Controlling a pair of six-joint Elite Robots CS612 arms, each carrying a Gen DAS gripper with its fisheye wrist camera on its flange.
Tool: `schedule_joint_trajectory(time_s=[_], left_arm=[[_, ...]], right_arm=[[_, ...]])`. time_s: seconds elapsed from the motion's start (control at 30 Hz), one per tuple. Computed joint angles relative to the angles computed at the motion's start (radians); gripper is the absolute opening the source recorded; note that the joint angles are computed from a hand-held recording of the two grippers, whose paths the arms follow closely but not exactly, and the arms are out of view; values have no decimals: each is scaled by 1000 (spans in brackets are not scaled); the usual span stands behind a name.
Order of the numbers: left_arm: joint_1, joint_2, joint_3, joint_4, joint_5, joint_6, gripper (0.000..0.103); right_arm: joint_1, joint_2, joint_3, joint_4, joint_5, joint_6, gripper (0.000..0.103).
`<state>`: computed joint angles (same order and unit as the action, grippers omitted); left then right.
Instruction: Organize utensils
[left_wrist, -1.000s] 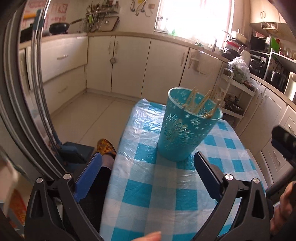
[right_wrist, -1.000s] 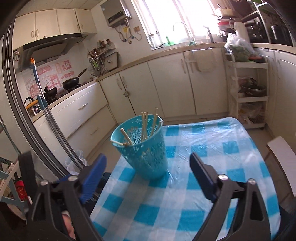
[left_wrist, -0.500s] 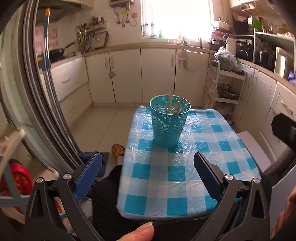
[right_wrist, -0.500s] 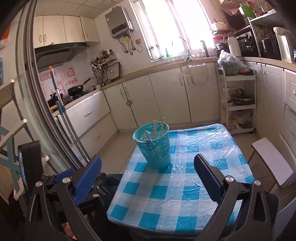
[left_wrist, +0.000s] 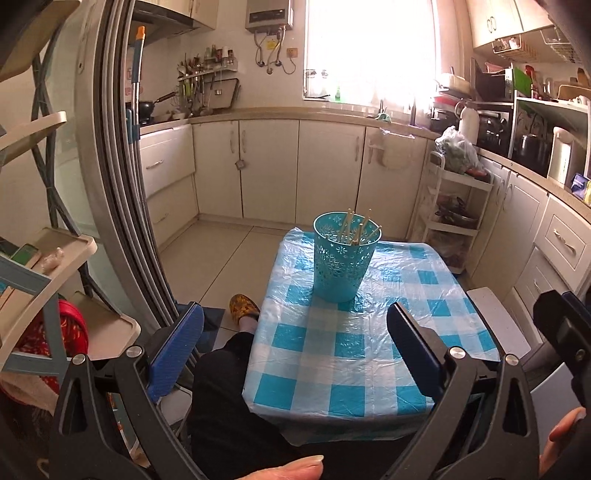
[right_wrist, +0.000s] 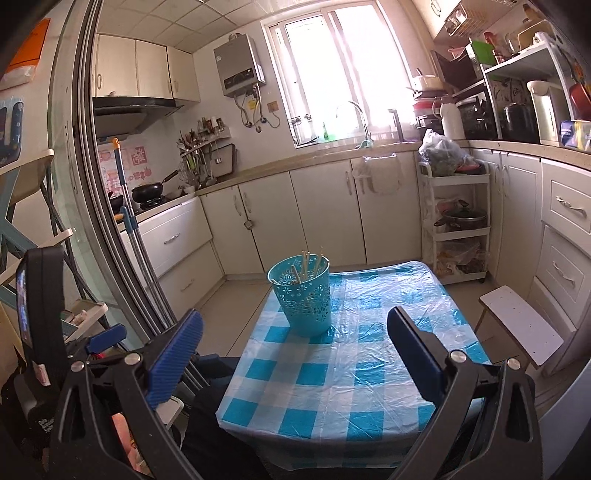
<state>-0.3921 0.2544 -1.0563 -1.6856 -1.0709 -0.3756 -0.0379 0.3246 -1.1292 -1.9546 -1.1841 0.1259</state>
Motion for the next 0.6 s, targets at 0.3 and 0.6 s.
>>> schedule_joint_trajectory(time_s=[0.3, 0.6], left_arm=[[-5, 6, -18, -3, 7, 2, 95], [-8, 9, -28, -4, 8, 12, 95]], right_arm=[[0, 10, -26, -4, -2, -19, 96], [1, 13, -34, -5, -4, -26, 96]])
